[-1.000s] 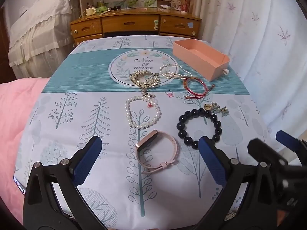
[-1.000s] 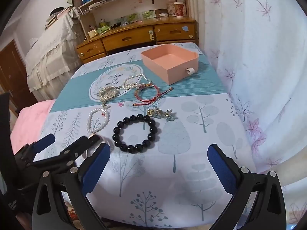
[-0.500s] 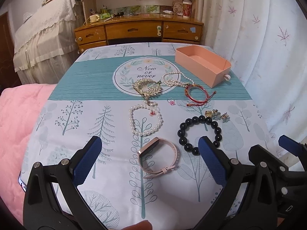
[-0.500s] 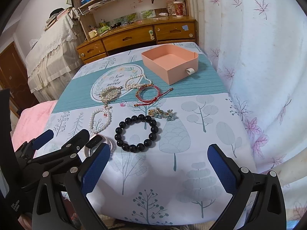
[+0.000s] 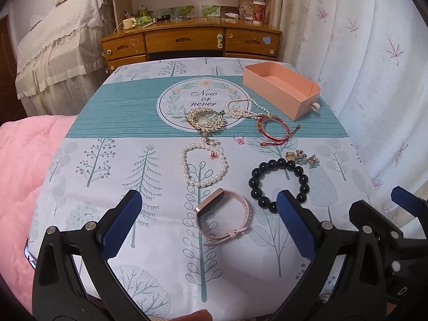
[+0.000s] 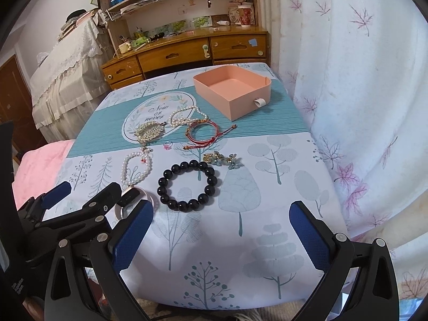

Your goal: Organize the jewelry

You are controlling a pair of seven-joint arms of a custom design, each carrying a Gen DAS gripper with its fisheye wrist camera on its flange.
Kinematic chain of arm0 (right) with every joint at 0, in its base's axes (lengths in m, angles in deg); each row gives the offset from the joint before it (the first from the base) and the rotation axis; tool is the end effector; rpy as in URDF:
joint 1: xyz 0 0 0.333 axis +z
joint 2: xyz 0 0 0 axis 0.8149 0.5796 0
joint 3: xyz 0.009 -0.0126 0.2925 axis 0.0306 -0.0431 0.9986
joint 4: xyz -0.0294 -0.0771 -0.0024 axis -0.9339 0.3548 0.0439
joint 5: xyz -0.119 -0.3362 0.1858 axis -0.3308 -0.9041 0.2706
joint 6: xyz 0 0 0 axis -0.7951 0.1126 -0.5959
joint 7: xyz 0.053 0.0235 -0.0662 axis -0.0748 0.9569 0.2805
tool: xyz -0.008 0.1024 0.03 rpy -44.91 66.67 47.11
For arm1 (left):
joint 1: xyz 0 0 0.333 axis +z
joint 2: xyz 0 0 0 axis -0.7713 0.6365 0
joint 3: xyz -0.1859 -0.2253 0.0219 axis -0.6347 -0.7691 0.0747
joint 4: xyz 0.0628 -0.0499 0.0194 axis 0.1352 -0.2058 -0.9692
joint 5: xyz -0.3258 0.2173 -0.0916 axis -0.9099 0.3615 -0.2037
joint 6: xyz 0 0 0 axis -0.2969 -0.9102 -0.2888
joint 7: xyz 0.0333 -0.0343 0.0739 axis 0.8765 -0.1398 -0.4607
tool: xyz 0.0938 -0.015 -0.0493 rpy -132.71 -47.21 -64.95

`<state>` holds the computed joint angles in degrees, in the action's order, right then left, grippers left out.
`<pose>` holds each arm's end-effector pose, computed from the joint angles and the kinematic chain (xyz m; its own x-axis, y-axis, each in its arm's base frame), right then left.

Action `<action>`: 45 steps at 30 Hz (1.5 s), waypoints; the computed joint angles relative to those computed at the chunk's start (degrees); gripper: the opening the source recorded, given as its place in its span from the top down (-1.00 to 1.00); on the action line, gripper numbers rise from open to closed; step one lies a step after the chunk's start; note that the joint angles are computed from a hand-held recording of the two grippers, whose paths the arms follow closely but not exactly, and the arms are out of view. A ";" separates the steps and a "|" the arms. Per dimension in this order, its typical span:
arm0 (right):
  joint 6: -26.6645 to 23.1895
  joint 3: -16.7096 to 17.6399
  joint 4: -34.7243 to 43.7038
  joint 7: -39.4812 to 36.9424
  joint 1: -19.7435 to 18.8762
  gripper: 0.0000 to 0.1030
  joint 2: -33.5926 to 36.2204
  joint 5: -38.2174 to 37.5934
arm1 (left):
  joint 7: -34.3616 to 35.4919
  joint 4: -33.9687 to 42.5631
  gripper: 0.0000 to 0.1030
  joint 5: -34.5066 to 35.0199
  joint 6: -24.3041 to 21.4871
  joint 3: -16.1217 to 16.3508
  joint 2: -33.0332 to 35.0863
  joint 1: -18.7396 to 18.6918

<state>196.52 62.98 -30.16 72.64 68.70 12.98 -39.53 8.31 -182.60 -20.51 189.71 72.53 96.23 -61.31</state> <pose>0.6378 0.2348 0.4448 0.2859 -0.9535 -0.0958 -0.7771 -0.1722 -0.6054 0.6196 -0.1747 0.4278 0.3259 -0.9452 0.0205 -0.7054 -0.2576 -0.6604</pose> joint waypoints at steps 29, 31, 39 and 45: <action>1.74 1.00 5.83 -1.32 -0.92 -1.00 4.53 -0.03 | 6.62 3.10 -0.94 -8.65 -0.46 0.80 3.10 0.35; 1.83 1.49 5.65 -2.20 -1.33 -1.00 4.48 0.90 | 5.67 3.25 -0.94 -7.63 -1.08 1.29 3.07 -0.31; 0.15 3.08 6.84 -5.41 -2.62 -1.00 5.88 5.97 | 5.03 4.62 -0.94 -6.12 -3.79 1.33 3.70 -0.84; -0.40 2.19 8.03 -4.91 -1.82 -1.00 6.88 5.32 | 5.69 5.59 -0.94 -6.37 -4.68 1.34 4.40 -0.89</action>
